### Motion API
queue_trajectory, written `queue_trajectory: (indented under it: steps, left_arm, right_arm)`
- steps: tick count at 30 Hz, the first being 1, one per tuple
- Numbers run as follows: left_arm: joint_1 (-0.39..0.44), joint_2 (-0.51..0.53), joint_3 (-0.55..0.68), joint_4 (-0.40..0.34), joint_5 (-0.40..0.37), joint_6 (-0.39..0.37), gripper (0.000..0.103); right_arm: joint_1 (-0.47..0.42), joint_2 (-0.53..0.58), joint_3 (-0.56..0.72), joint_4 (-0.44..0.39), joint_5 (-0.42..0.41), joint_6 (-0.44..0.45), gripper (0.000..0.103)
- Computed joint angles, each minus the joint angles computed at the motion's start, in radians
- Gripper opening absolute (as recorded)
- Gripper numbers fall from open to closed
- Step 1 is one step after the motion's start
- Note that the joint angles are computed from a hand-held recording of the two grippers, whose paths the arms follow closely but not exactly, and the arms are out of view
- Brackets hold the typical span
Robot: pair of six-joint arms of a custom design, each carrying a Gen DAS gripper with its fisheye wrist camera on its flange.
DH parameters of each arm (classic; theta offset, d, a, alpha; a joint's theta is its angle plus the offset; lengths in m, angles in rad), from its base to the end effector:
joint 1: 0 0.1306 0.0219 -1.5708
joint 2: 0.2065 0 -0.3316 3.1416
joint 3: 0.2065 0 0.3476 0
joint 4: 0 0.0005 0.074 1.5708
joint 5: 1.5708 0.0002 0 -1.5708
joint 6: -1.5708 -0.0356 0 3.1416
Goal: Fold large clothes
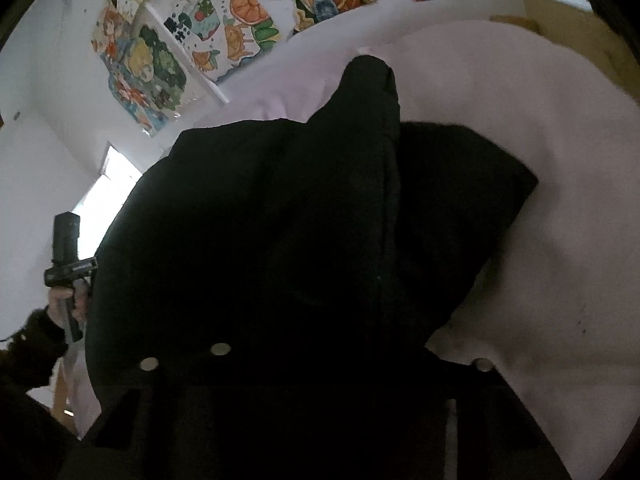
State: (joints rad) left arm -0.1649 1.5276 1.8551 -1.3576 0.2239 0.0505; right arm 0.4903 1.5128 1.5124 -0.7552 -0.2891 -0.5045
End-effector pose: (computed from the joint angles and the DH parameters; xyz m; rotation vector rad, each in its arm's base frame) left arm 0.4531 -0.0839 0.4763 0.2299 2.5954 -0.3687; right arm 0.4340 0.2426 0.3841 -0.1357 2.4349 0.8128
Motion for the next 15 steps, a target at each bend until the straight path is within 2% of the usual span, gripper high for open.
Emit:
queue_trajectory:
  steps: [4, 8, 15]
  left_arm:
    - [-0.012, -0.036, 0.005, -0.019, -0.016, 0.045, 0.015]
    - [-0.032, -0.080, 0.045, -0.074, -0.037, 0.058, 0.014]
    - [-0.023, -0.205, 0.139, -0.273, -0.078, 0.037, 0.013]
  right_arm:
    - [0.035, -0.038, 0.017, -0.024, 0.080, -0.024, 0.026]
    - [0.098, -0.071, 0.070, -0.075, 0.183, -0.038, 0.024]
    - [0.297, -0.077, 0.307, -0.367, 0.370, -0.082, 0.024]
